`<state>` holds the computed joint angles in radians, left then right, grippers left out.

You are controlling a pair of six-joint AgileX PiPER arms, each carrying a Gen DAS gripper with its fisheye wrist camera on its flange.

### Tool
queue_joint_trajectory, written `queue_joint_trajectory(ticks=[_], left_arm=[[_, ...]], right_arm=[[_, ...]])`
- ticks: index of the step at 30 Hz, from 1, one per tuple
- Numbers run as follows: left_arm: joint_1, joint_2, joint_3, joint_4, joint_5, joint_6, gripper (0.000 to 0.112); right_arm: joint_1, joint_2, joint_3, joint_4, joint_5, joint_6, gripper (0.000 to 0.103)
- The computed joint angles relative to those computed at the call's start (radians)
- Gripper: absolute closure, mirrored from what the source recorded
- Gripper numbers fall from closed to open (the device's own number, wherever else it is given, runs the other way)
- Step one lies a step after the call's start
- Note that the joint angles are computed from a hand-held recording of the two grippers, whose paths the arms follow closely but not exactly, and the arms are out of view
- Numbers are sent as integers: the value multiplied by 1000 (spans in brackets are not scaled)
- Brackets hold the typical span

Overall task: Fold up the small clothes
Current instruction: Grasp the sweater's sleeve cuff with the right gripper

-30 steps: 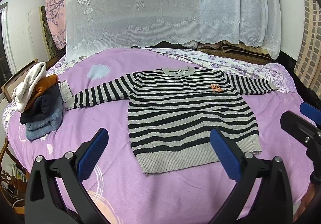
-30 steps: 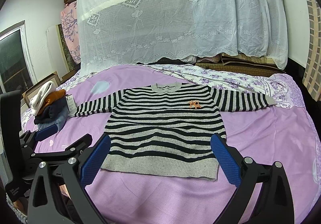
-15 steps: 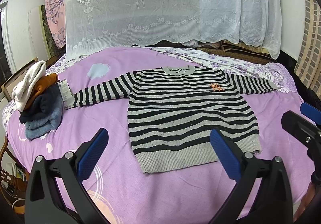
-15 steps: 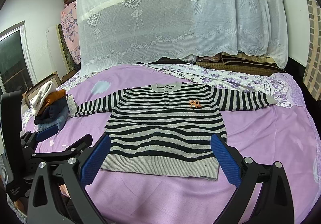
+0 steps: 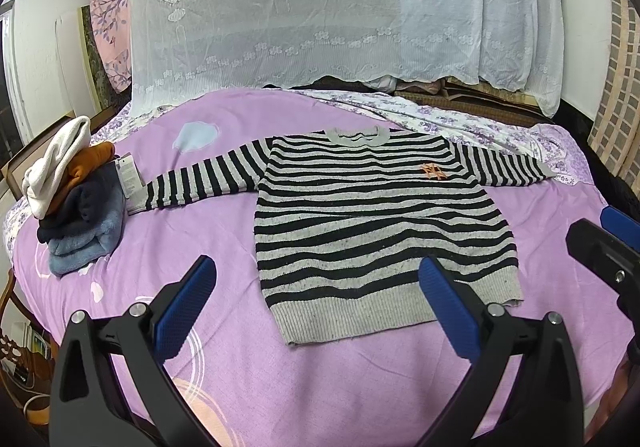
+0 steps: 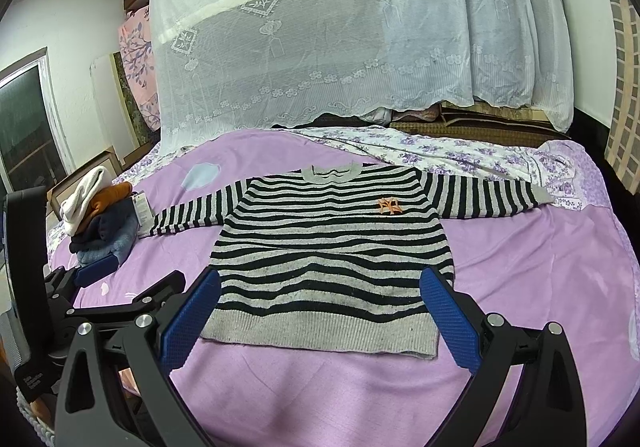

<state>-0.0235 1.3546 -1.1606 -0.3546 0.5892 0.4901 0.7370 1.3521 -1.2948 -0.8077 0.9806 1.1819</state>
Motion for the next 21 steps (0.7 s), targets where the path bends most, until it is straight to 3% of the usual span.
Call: queue_joint_trajectory(ticks=[7,12,14,16,21], left_arm=[[-5,42,-47,42,16,-46,14],[-63,115,-59,238,-65,-247,14],[-89,167,-84,332,-84,-338,14],[-116,240,-133,403,-77,-399,14],[-197,423,-345,469,21,-462,14]], right_arm=[[1,-18,71,-89,-51,125,3],[-42,-109,316,-397,-284,461,3],[-92,-128,380,-484,-332,560,3],[-183,-130,387,-410,-404,499,3],[-566,-117,419,85,-711,128,3]])
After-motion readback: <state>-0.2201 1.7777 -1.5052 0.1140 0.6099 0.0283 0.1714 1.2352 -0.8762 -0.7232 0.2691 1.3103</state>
